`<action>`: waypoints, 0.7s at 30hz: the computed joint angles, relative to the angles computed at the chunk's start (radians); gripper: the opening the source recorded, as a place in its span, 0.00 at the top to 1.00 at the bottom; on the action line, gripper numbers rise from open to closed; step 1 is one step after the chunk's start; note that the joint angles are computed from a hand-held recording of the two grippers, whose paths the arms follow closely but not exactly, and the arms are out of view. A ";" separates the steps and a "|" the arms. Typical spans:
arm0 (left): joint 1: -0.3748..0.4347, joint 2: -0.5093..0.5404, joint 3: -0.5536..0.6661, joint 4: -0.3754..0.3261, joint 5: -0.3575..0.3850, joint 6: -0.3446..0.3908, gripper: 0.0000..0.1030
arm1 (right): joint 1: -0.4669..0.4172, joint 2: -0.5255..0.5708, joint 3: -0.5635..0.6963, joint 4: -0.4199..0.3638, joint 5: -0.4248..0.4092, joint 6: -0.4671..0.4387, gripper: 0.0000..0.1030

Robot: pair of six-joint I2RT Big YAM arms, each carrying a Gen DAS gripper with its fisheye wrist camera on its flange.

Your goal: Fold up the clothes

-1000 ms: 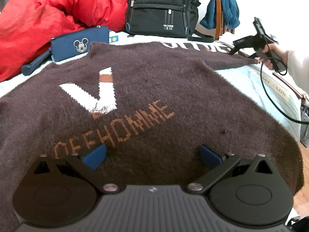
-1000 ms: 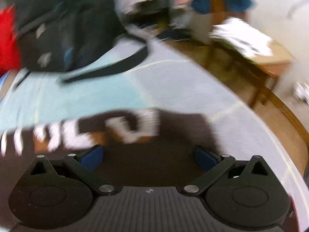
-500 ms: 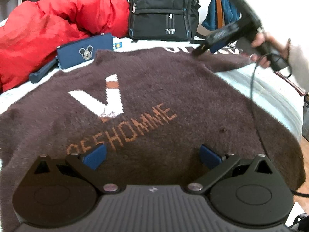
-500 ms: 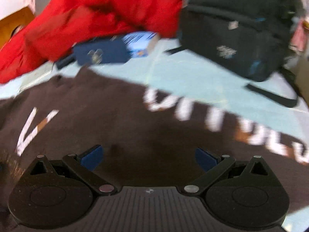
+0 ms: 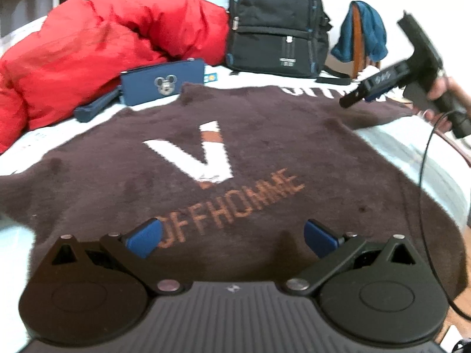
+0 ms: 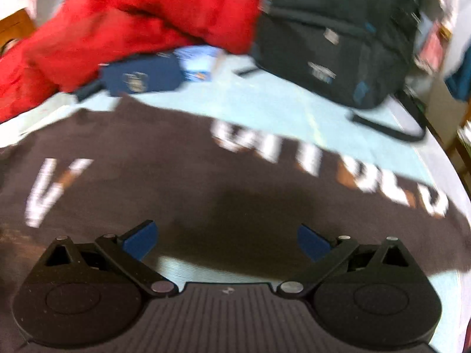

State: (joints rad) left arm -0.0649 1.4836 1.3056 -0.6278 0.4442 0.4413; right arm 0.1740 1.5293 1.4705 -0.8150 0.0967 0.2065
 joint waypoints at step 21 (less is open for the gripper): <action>0.139 0.034 0.067 0.031 0.024 -0.153 0.01 | 0.095 0.661 0.818 -0.244 0.275 0.262 0.00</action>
